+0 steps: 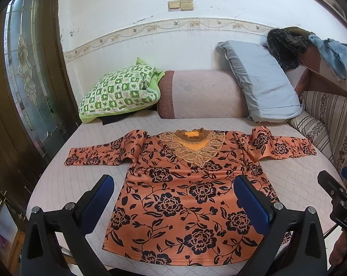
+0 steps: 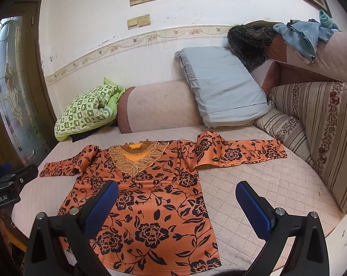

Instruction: Fold small clothes

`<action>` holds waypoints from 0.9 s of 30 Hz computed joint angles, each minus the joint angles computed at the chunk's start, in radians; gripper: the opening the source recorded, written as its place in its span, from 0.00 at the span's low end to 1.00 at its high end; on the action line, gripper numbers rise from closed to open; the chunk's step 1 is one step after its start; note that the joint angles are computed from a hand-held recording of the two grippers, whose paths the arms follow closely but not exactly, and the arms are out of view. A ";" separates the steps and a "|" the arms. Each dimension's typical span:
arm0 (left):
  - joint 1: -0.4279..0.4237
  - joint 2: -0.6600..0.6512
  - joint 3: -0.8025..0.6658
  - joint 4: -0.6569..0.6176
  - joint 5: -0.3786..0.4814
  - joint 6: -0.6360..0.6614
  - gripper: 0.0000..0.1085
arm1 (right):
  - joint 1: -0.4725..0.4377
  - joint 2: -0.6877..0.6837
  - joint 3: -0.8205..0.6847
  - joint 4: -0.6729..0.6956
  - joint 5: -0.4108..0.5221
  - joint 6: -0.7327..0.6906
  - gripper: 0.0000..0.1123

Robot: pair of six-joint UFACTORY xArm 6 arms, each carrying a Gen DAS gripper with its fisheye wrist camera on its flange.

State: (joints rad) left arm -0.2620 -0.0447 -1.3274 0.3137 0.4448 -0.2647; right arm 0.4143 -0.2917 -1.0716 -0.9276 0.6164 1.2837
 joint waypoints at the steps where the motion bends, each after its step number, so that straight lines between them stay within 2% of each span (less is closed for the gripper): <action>1: -0.004 -0.001 -0.002 0.006 0.002 -0.004 0.95 | -0.005 -0.008 0.007 -0.002 -0.004 0.005 0.91; 17: -0.044 0.033 -0.067 0.111 0.036 -0.069 0.95 | -0.083 -0.076 0.073 0.012 -0.064 0.024 0.91; 18: -0.043 0.042 -0.077 0.084 0.038 -0.038 0.95 | -0.088 -0.074 0.071 0.012 -0.064 0.022 0.91; 20: -0.033 0.076 -0.109 -0.090 0.052 0.112 0.95 | -0.107 -0.068 0.069 0.021 -0.078 0.015 0.91; 21: -0.028 0.108 -0.150 -0.195 0.100 0.177 0.95 | -0.114 -0.065 0.069 0.025 -0.081 0.011 0.91; 24: 0.030 0.284 -0.363 -0.508 0.399 0.307 0.95 | -0.167 -0.063 0.089 0.044 -0.102 0.000 0.91; 25: 0.056 0.347 -0.431 -0.575 0.493 0.297 0.95 | -0.194 -0.064 0.103 0.049 -0.110 -0.006 0.91; 26: 0.076 0.400 -0.476 -0.599 0.545 0.272 0.95 | -0.221 -0.061 0.113 0.054 -0.114 -0.015 0.91; 27: 0.084 0.435 -0.497 -0.582 0.561 0.244 0.95 | -0.258 -0.057 0.127 0.059 -0.115 -0.017 0.91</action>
State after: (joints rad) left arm -0.1784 0.3902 -1.8241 -0.2679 1.0058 -0.0209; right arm 0.1568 -0.3490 -0.9450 -0.8686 0.5018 1.2665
